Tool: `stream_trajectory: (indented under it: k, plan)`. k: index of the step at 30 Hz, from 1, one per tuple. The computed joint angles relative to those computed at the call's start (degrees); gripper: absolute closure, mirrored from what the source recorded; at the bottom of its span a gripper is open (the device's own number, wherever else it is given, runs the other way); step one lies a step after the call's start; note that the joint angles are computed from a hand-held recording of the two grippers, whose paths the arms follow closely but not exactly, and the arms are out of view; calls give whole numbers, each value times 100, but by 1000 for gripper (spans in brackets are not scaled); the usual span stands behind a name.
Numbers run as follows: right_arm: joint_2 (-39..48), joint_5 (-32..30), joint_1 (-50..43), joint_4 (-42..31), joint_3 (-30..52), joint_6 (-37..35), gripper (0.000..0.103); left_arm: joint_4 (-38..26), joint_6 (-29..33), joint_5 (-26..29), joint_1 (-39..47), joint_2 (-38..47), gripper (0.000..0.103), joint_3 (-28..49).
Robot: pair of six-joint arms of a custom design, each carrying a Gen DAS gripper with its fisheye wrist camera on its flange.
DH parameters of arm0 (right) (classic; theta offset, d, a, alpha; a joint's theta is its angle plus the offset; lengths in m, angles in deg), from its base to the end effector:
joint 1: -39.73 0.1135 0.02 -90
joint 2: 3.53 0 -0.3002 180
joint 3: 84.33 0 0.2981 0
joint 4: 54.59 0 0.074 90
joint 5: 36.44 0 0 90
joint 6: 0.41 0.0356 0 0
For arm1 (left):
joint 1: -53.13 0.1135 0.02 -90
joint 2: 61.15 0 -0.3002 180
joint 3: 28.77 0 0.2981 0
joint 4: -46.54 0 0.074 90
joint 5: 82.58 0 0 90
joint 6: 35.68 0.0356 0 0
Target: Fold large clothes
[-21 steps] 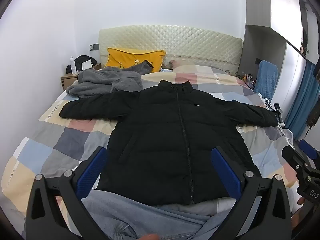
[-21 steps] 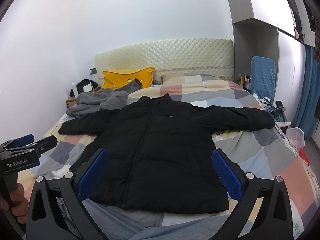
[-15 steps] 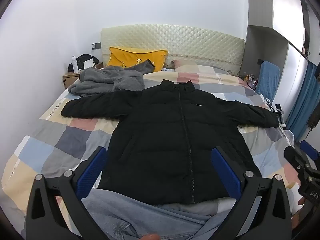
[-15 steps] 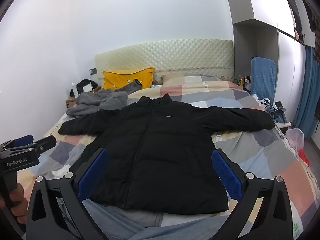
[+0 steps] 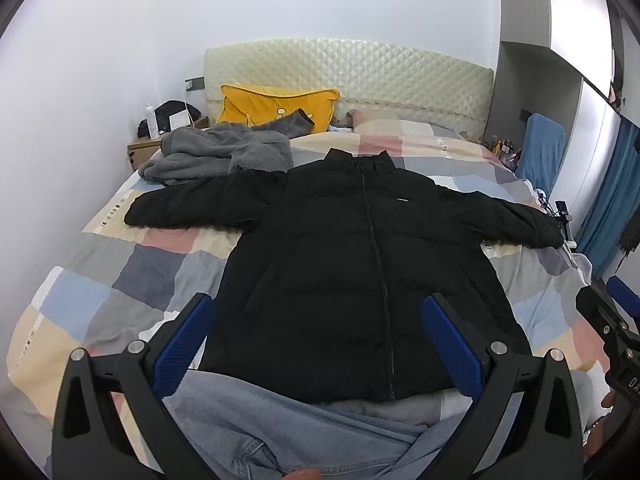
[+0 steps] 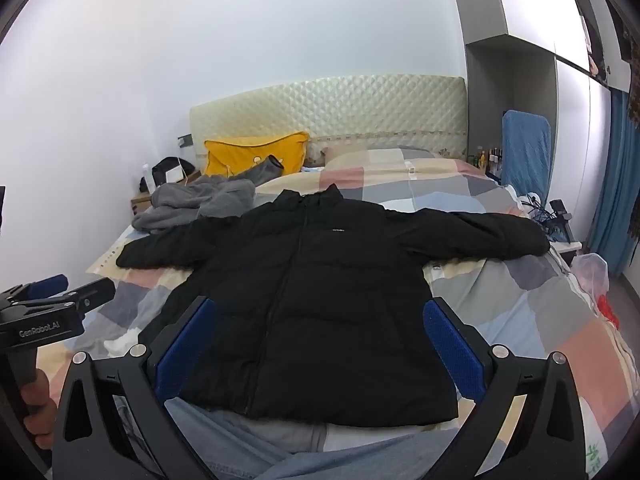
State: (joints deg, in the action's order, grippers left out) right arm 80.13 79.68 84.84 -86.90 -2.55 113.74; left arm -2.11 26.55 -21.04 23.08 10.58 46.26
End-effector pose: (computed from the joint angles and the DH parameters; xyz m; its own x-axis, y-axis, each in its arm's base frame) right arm 0.2740 0.2528 0.3425 -0.5170 0.0015 -0.8560 -0.1837 0.9765 0.1127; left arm 0.2660 -0.1343 0.3408 -0.6149 -0.1175 -0.7798 -0.1539 0.9877 -0.0275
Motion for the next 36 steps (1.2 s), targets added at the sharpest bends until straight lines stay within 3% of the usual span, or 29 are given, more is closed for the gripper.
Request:
stream_trajectory:
  k: [36]
  plan:
    - [28,0,-29,-105,68,-58,0,-150,37,176,172,15,0,121]
